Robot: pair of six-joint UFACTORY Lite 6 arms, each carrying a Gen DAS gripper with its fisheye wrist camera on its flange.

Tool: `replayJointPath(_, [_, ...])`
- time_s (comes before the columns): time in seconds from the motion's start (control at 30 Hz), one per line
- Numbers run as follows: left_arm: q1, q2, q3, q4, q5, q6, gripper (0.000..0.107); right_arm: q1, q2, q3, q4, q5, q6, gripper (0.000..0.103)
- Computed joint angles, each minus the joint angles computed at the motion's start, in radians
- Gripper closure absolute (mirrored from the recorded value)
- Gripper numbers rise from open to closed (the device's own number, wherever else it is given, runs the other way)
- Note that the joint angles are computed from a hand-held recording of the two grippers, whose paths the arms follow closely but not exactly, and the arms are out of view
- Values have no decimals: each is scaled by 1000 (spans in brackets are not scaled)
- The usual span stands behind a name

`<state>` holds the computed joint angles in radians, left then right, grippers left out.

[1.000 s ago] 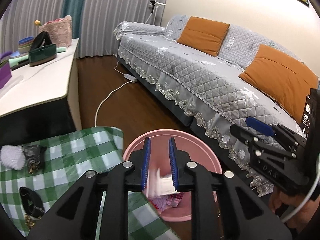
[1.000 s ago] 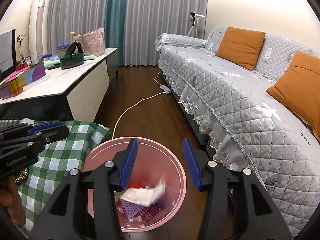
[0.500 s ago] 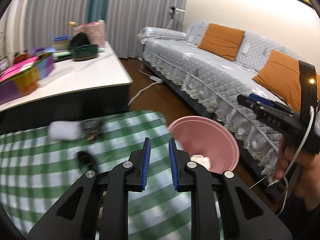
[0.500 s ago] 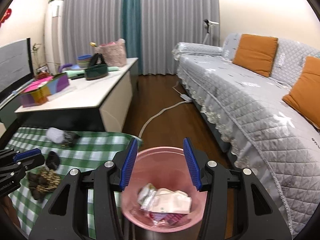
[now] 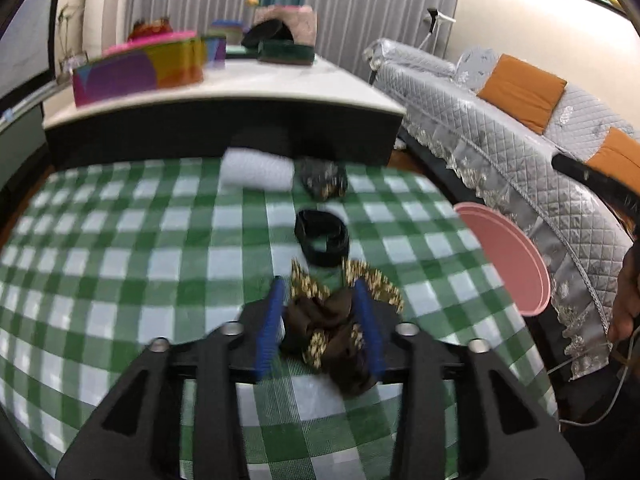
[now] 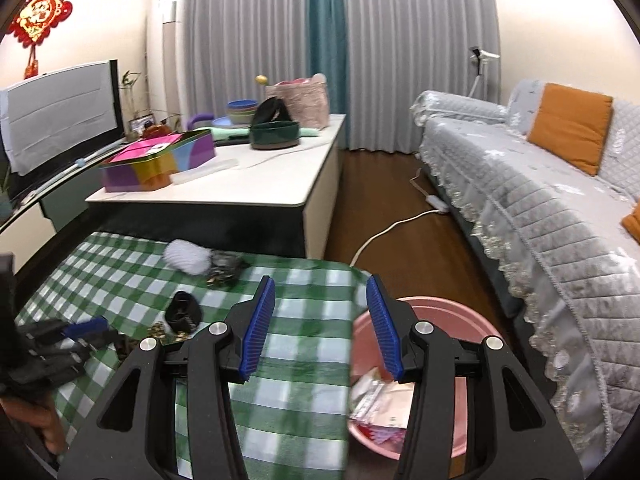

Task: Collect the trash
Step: 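Grasp the brown-gold scrunchie with the left tool, then grasp the black elastic band with the right tool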

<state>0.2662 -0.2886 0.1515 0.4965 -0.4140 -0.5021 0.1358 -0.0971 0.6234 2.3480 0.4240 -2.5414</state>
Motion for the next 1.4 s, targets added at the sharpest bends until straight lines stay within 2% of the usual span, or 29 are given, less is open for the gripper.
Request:
replayJointPath(0.07, [-2, 94, 15, -64, -41, 81, 67, 41, 28, 20, 41, -9, -22, 55])
replayJointPath(0.2, [63, 215, 42, 33, -115, 25, 67, 111, 92, 64, 104, -16, -57, 55])
replayJointPath(0.23, [83, 238, 52, 84, -130, -10, 73, 128, 105, 73, 121, -20, -68, 55])
replayJointPath(0.27, [95, 254, 59, 115, -141, -30, 88, 146, 122, 86, 132, -21, -72, 55])
replayJointPath(0.37, [113, 236, 68, 170, -122, -58, 99, 192, 177, 124, 133, -18, -47, 55])
replayJointPath(0.6, [277, 148, 77, 343, -42, -189, 99, 321, 362, 245, 226, -31, -95, 55])
replayJointPath(0.87, [433, 158, 112, 234, -27, -58, 99, 429, 564, 395, 235, -64, -111, 54])
replayJointPath(0.93, [456, 181, 127, 235, -40, -52, 99, 447, 615, 437, 241, -82, -119, 47])
replayJointPath(1.07, [458, 237, 157, 235, -55, -54, 99, 457, 693, 507, 231, -116, -114, 41])
replayJointPath(1.4, [406, 288, 181, 156, -64, -14, 99, 466, 795, 628, 56, -159, 45, 38])
